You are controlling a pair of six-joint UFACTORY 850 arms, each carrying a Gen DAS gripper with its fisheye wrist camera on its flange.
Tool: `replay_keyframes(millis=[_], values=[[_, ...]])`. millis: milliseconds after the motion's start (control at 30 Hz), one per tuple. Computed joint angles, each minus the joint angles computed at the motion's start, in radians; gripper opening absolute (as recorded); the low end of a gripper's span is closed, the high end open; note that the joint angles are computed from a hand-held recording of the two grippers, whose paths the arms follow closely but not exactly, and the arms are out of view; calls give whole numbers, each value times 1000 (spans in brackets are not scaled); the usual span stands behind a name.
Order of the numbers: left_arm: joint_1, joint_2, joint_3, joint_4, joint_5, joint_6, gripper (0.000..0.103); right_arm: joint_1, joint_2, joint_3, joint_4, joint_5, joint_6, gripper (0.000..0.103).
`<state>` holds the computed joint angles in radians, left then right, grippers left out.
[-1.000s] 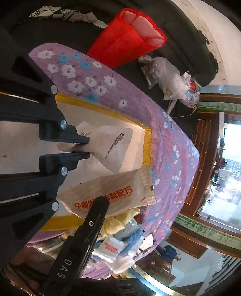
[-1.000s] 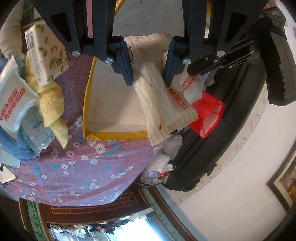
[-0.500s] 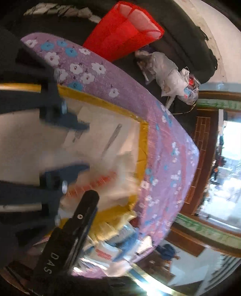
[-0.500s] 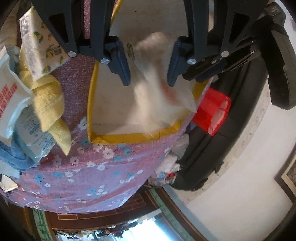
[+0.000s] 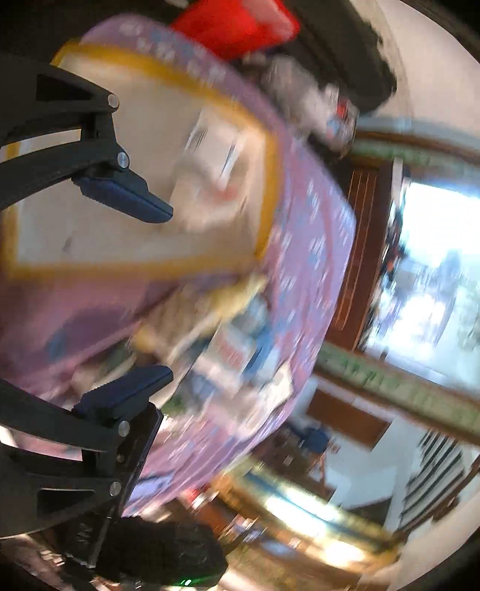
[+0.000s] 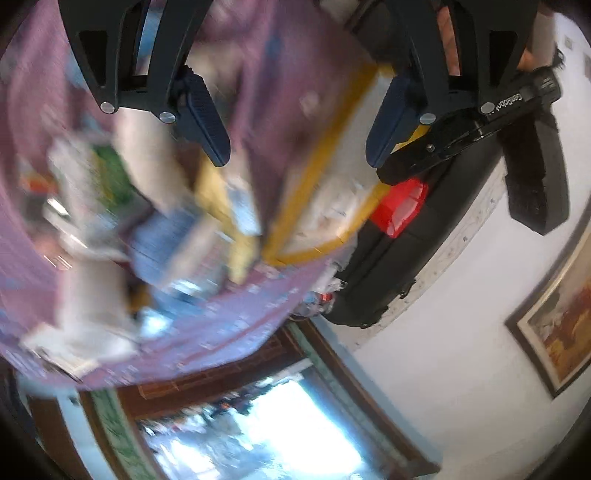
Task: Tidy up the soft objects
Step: 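Grasp the white rolled cloth with the left gripper while the right grasps the blue towel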
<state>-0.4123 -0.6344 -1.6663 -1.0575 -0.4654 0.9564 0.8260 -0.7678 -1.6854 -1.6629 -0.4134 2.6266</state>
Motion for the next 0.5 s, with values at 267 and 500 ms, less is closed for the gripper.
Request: replay_keyframes(millis=[267, 500], values=[[-81, -38, -28, 129, -61, -132, 79, 75, 120, 205, 304, -174, -154, 80], [-131, -124, -158, 287, -118, -283, 79, 57, 116, 239, 341, -126, -113, 73]])
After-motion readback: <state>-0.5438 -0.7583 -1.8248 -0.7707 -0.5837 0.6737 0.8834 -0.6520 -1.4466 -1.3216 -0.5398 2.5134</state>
